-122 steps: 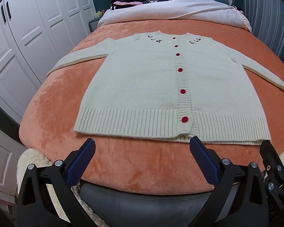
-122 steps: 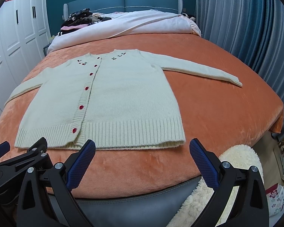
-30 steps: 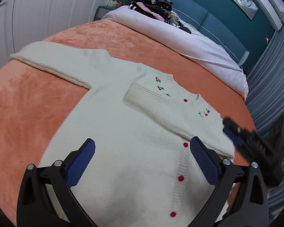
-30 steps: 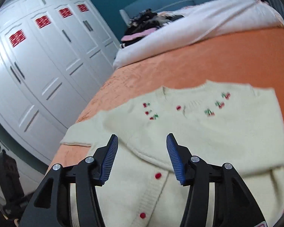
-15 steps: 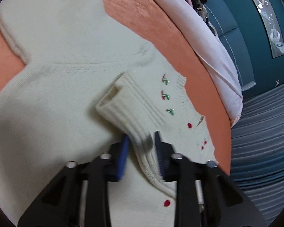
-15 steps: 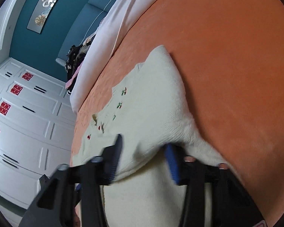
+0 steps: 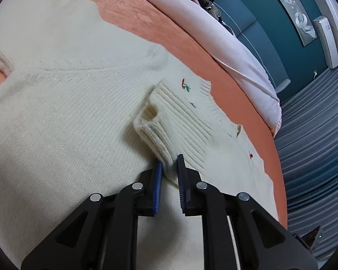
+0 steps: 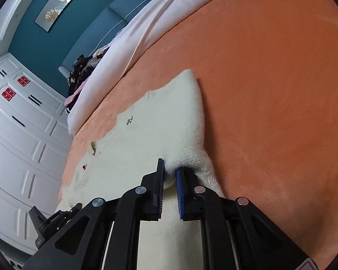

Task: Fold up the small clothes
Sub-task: 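Lay the sleeve across the cardigan body and open the right gripper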

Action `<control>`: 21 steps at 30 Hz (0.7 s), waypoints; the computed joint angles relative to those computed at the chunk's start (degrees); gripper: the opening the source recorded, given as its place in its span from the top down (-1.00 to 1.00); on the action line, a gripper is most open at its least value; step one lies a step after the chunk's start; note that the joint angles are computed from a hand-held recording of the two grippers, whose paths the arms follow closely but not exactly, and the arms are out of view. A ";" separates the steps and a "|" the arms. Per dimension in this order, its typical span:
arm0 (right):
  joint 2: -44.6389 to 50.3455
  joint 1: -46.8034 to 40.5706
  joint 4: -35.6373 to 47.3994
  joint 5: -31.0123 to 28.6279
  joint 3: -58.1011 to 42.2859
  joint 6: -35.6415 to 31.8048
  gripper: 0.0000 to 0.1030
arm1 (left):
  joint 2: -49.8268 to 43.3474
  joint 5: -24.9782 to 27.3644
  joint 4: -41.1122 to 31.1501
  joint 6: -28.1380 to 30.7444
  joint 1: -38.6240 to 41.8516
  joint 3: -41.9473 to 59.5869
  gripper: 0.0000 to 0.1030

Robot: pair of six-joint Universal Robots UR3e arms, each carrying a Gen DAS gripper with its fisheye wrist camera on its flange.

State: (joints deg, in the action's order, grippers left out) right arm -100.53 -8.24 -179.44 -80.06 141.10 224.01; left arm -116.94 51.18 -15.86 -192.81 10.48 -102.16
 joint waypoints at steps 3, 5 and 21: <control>-0.24 8.32 3.03 -11.49 -5.95 -0.56 0.80 | -1.46 -0.35 5.81 -0.06 0.07 -2.11 0.73; 4.11 11.40 3.19 -14.25 -11.90 -3.56 0.81 | -1.17 -1.78 7.99 -0.46 0.78 -3.95 0.73; 10.01 10.25 9.86 -13.05 -13.27 -1.99 0.95 | 4.08 -7.02 -0.19 4.23 5.60 -7.00 0.61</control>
State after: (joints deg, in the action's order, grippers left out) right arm -90.52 2.01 -169.58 -93.11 127.84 222.02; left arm -112.86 44.16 -16.05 -188.58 16.08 -109.16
